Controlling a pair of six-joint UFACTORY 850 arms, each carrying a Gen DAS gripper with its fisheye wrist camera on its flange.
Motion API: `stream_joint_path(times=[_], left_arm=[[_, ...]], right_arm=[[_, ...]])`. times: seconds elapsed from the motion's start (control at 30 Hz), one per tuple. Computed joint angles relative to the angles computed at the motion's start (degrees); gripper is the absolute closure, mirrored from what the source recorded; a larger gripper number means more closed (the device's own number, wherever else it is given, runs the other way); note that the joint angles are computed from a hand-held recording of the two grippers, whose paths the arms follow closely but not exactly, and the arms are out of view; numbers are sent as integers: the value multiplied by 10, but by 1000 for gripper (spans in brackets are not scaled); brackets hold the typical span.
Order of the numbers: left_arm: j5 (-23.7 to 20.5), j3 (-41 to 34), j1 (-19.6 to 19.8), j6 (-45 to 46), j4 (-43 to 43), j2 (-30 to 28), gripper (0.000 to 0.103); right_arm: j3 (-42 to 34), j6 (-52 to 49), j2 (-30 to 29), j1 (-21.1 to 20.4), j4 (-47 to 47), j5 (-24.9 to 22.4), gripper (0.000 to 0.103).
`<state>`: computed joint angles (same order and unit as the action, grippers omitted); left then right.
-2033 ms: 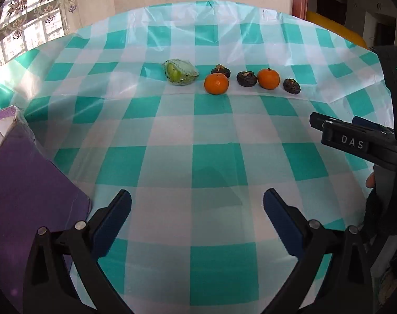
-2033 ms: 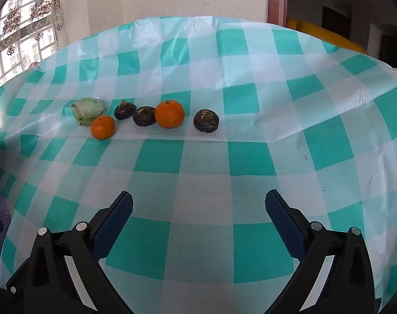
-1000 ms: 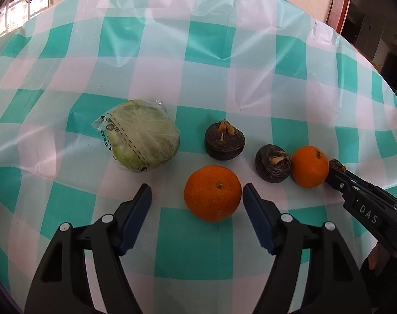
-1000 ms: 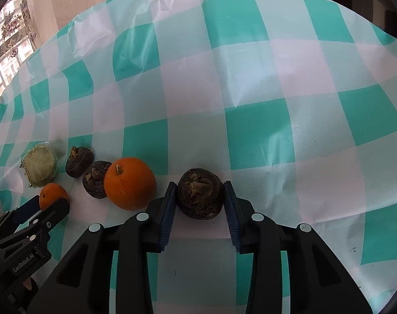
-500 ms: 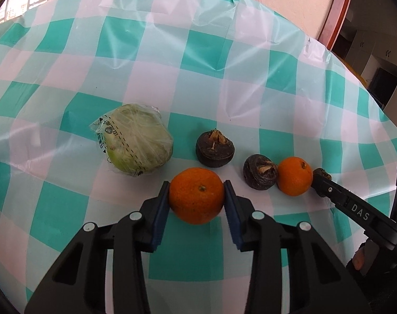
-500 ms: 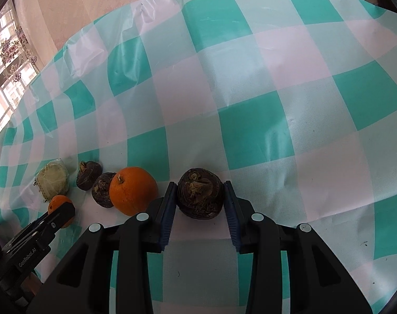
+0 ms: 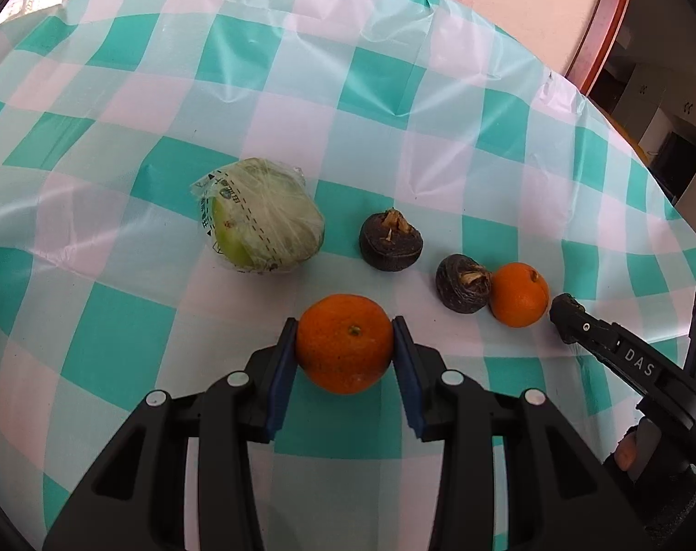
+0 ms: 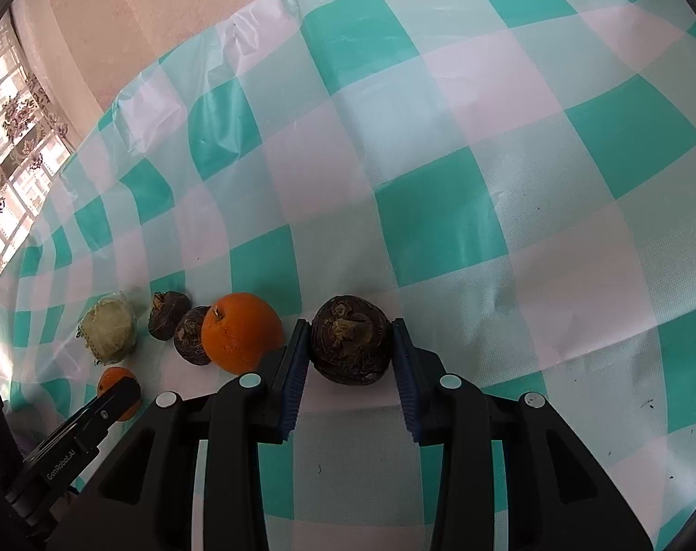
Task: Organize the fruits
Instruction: 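Grasp a dark water chestnut with the right gripper while the left holds the orange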
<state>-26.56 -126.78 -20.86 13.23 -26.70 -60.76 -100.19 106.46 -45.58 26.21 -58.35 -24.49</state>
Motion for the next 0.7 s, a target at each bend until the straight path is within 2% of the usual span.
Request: stream_joint_path(times=[0.27,0.43,0.7], left_arm=[[61,182,1,117,-111,105,63],[103,301,3,291,-285,176,63],[128,438,2,553,-537,260,63]], right_arm=[[53,109,34,31,-74,27,67],[87,195,54,57,-141,30,67],[105,165,69,102,-125,-6,68]])
